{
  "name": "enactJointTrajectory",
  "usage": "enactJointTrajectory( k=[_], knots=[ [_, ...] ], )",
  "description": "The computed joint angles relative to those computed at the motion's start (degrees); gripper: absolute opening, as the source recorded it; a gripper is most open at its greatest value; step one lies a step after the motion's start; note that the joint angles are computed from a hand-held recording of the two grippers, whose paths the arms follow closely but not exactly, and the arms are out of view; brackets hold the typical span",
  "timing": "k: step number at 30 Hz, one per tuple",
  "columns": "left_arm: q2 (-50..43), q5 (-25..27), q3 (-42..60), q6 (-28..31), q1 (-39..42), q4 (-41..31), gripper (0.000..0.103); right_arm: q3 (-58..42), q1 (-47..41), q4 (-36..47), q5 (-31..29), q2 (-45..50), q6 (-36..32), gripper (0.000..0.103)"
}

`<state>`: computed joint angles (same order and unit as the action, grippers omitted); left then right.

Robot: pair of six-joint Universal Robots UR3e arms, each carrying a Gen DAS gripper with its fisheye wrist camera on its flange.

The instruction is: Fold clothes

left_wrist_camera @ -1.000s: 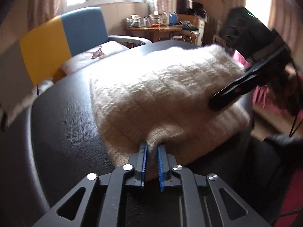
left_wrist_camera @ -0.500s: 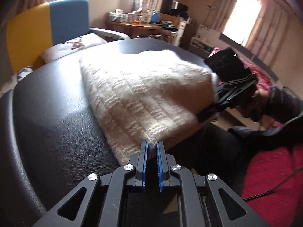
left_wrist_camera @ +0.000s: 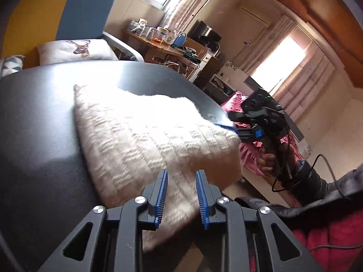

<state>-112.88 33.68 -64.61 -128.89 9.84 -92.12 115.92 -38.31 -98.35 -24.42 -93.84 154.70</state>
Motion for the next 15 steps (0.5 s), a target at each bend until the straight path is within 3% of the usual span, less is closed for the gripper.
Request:
enactJointTrajectory(
  k=[1,4,7,9,11,13,15],
  knots=[
    [-0.9,0.2,0.7,-0.2,-1.2,0.8,0.026,-1.9,-1.8,4.0,0.3,1.1,-2.4,0.046],
    [-3.7,1.9,2.8,-0.8,-4.8,3.1,0.029,-0.5,-0.8,0.0,2.6,3.3,0.2,0.045],
    [-5.9,3.2,3.7,-0.1,-7.1,3.3,0.03,-1.9,3.7,-11.0,-1.3,3.1,3.2,0.029],
    [-7.2,3.9,4.6,1.6,-8.0,-0.1,0.03,-3.3,4.8,-13.0,-0.5,-0.6,2.1,0.025],
    [-5.9,5.6,1.8,2.4,-9.0,2.3,0.03,-4.8,7.3,-19.9,-6.7,-3.9,2.2,0.024],
    [-4.9,6.5,0.8,3.8,-9.4,2.5,0.03,-7.9,13.5,-26.4,-23.3,-1.4,4.5,0.024],
    [-5.0,7.0,1.5,4.4,-9.6,1.1,0.03,-6.4,13.4,-27.8,-29.5,1.1,1.4,0.024]
  ],
)
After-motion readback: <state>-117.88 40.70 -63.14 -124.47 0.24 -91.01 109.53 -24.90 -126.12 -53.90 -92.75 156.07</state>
